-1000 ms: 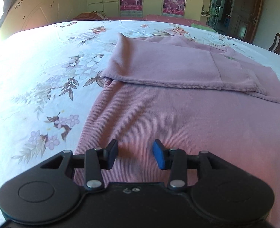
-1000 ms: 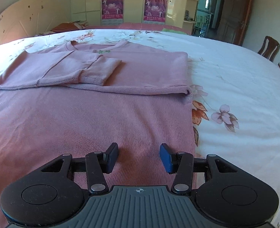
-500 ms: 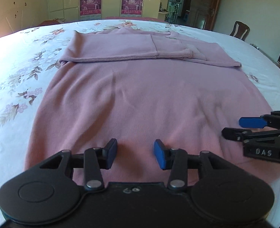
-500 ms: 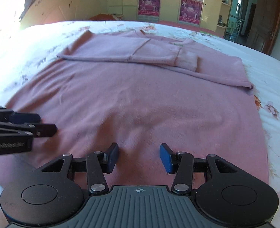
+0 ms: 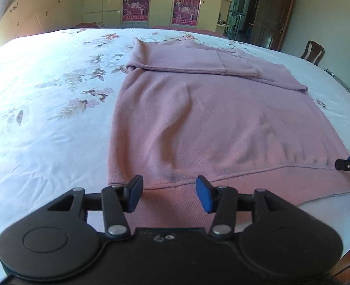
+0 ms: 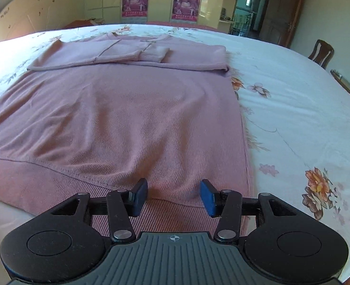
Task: Fold small clothes
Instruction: 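Grasp the ribbed sweatshirt hem with both grippers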
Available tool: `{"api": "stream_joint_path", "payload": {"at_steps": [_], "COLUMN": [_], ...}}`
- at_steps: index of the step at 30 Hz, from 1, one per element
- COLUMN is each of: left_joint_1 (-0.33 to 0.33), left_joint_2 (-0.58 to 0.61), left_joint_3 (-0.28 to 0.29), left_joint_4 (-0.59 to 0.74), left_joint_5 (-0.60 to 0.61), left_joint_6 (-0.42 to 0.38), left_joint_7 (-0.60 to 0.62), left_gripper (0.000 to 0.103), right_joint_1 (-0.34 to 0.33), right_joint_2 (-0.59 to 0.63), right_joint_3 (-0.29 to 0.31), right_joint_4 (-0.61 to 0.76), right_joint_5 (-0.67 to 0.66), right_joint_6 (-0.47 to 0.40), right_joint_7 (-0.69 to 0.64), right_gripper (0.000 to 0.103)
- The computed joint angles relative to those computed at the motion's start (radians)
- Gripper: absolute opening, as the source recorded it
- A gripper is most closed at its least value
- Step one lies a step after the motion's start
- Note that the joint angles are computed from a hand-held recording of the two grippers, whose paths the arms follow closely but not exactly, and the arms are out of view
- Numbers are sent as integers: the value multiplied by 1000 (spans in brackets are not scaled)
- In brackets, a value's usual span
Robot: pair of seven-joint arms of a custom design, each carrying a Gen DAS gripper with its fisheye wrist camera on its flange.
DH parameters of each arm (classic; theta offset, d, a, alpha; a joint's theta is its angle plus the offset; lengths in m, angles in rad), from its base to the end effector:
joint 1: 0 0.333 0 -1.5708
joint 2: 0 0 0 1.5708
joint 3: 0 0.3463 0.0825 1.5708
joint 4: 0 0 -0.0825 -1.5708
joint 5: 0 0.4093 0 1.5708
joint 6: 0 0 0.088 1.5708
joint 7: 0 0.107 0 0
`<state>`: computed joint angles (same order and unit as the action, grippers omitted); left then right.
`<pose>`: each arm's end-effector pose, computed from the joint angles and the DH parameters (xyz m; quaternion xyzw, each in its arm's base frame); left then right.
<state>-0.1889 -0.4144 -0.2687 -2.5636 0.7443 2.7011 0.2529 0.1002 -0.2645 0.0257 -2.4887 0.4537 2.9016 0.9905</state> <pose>0.3938 -0.2248 0.4668 -0.7347 0.5702 -0.2578 0.2622 0.4955 0.0367 0.4726 -0.7562 0.5555 -0.2117 0.2734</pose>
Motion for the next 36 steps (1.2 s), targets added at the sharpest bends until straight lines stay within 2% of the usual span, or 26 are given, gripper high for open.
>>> {"api": "stream_joint_path", "payload": {"at_steps": [2,4,7,10,11,12,14,16,17,18,20,22,26,29,33,36], "left_joint_1": [8,1,-23,-8,-10,-13,-30,-39,-42,-46,-52,-38,38,136,281,371], "left_joint_2": [-35,-57,-63,-65,-65,-64,-57,-50,-47,-42,-36,-29,-9,41,153,264], "left_joint_3": [-12,3,49,42,50,59,82,97,105,114,129,128,89,37,-42,-93], "left_joint_4": [-21,-44,-78,-94,-99,-105,-110,-111,-113,-115,-116,-114,-77,-3,154,300], "left_joint_5": [2,-26,-95,-92,-101,-113,-148,-183,-199,-216,-247,-257,-223,-151,-1,179], "left_joint_6": [-35,-52,-19,22,41,64,99,122,135,152,180,220,299,352,385,374], "left_joint_7": [-32,-45,-21,-25,-20,-12,24,52,64,80,109,119,94,50,-35,-166], "left_gripper": [65,65,59,58,54,45,34,27,22,15,9,8,8,8,8,8], "right_joint_1": [-30,-66,-118,-131,-126,-114,-98,-86,-79,-67,-69,-56,-15,8,20,15], "right_joint_2": [-18,-25,-35,-44,-46,-46,-47,-52,-56,-59,-64,-68,-59,-6,113,237], "right_joint_3": [16,31,49,39,28,13,-9,-27,-36,-50,-47,-59,-96,-112,-102,-88], "right_joint_4": [-18,-27,-42,-50,-51,-50,-41,-30,-26,-20,-15,-8,35,121,271,421], "right_joint_5": [-29,-65,-121,-133,-124,-104,-68,-35,-15,11,19,55,183,273,351,397], "right_joint_6": [12,9,2,-12,-22,-32,-68,-106,-126,-149,-166,-175,-151,-141,-110,-104], "right_joint_7": [38,90,170,213,217,214,216,215,212,196,196,178,113,67,19,2], "right_gripper": [48,48,48,48,48,48,48,47,40,18,13,10,10,9,9,9]}}
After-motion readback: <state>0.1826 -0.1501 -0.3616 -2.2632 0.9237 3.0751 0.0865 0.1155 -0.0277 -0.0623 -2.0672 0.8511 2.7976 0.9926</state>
